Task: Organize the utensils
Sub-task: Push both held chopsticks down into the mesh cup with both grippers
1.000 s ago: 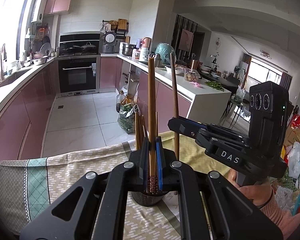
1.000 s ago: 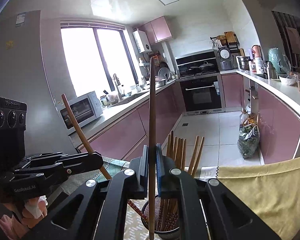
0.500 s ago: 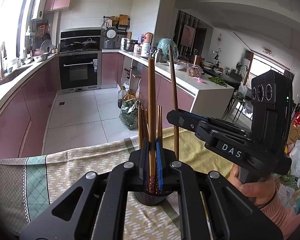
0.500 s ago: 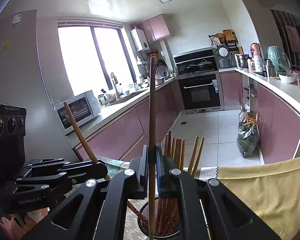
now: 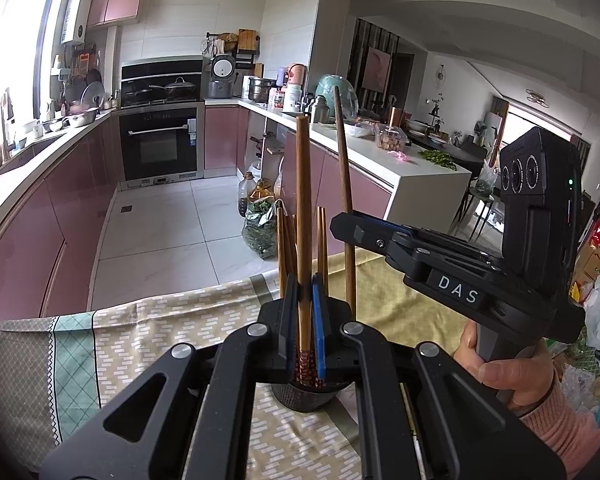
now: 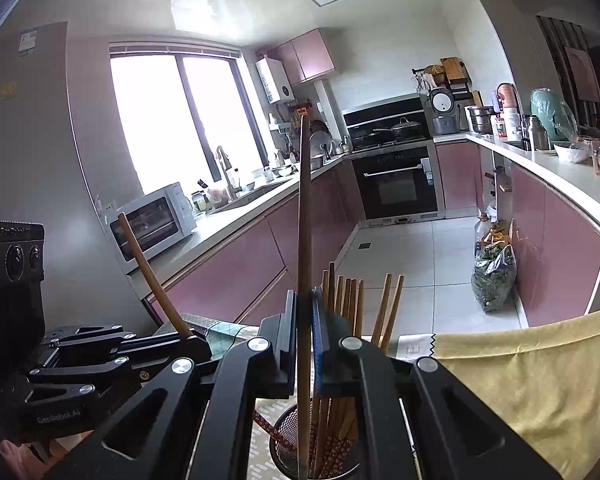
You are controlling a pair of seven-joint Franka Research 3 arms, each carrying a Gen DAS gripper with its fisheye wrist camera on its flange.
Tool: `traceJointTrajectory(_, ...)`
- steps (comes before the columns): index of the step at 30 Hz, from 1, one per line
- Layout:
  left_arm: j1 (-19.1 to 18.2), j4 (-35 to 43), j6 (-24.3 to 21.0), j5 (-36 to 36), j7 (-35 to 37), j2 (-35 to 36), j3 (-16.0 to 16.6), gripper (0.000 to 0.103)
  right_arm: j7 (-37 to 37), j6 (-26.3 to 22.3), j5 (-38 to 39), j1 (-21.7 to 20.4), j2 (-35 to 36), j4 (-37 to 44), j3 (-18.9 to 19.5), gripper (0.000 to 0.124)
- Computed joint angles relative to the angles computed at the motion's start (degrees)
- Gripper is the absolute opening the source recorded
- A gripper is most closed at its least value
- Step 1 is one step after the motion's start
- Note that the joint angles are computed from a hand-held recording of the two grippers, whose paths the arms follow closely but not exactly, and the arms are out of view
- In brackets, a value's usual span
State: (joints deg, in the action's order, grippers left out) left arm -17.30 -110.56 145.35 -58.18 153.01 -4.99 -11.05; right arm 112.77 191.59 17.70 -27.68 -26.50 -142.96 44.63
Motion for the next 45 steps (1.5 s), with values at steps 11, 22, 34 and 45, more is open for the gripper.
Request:
traceJointTrajectory(11,0.4,1.0,0.2,1.6,-1.1,1.7,-0.7,0.007,0.2,0.4,0.3,-2.2,0.9,0.5,1.8,0.006)
traceJointTrajectory(22,0.7,1.4,0.5,3.5,-2.3,2.8,-1.4,0.007,1.9,0.5,0.0,-8.4,1.3,1.3,7.2,0.006)
traceJointTrajectory(34,1.1,2.1,0.5,5.5,-3.9,4.3,-2.4,0.007,4.4,0.4,-1.0,-13.2,1.0,1.6,12.0,0.006)
traceJointTrajectory(45,1.7,2.4,0.2,6.8,-4.7,5.2,-2.8,0.007,7.7,-0.6,-3.8,-15.1,0.3,1.7,13.6,0.006)
